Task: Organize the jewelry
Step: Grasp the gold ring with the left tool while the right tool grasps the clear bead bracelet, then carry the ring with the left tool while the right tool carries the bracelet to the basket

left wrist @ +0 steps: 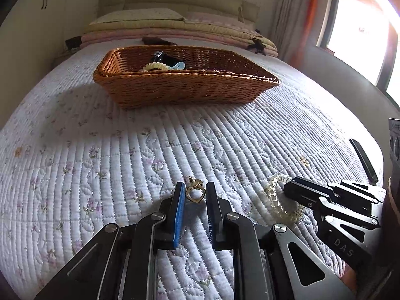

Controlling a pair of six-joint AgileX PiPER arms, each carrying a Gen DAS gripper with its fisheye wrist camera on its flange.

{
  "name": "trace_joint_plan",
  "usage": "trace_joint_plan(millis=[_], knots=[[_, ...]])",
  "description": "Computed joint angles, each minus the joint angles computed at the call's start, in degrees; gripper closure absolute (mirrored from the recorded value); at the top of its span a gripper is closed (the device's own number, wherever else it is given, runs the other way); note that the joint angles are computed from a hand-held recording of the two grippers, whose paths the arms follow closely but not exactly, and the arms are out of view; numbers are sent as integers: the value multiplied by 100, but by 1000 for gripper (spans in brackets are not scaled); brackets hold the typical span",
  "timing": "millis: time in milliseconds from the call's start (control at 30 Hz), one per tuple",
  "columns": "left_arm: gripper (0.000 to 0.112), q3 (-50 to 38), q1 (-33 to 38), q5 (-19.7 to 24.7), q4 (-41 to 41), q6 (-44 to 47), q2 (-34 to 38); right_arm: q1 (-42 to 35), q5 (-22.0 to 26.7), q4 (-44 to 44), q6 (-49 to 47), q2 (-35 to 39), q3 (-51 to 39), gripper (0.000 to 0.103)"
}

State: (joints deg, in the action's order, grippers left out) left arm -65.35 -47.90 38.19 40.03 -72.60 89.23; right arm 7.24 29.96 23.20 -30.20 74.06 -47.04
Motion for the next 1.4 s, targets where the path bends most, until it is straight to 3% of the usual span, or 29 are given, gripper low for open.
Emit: trace_joint_plan(millis=[200, 433, 567, 700, 800, 900, 1000, 1100, 1200, 1300, 1400], knots=[[96, 130, -12, -145, -58, 24, -127, -203, -96, 556, -411, -290, 174, 92], [96, 628, -447, -273, 1187, -1079, -649, -653, 47, 1551, -1272, -637, 299, 92], [96, 728, -551, -226, 1397, -1333, -780, -955, 124, 2157, -1599, -796, 331, 92], [96, 675, -660, -2, 1506, -1409, -1028, -1090, 396, 2149, -1329, -720, -49, 92], [96, 263, -448, 177, 1267, -865, -1162, -760, 310, 1406, -658, -544, -685, 92], [96, -358, -76, 341, 981, -159, -1055, -519, 442, 1064, -284, -59, -1641, 92], [96, -968, 685, 12, 212, 849, -842, -203, 433, 406, 373, 672, -2707, 92], [96, -1552, 1497, -404, -819, 1920, -392, 73, 585, -267, 1161, 1661, -3927, 92], [96, -2422, 2130, -356, -1701, 2699, 440, 370, 1000, -1317, 2191, 2769, -5279, 92], [96, -3278, 2608, -103, -2677, 3337, 1267, 582, 1481, -2061, 2759, 3723, -6453, 92], [96, -4330, 2744, 710, -2927, 3633, 2093, 667, 2151, -2255, 2781, 4573, -7615, 92]])
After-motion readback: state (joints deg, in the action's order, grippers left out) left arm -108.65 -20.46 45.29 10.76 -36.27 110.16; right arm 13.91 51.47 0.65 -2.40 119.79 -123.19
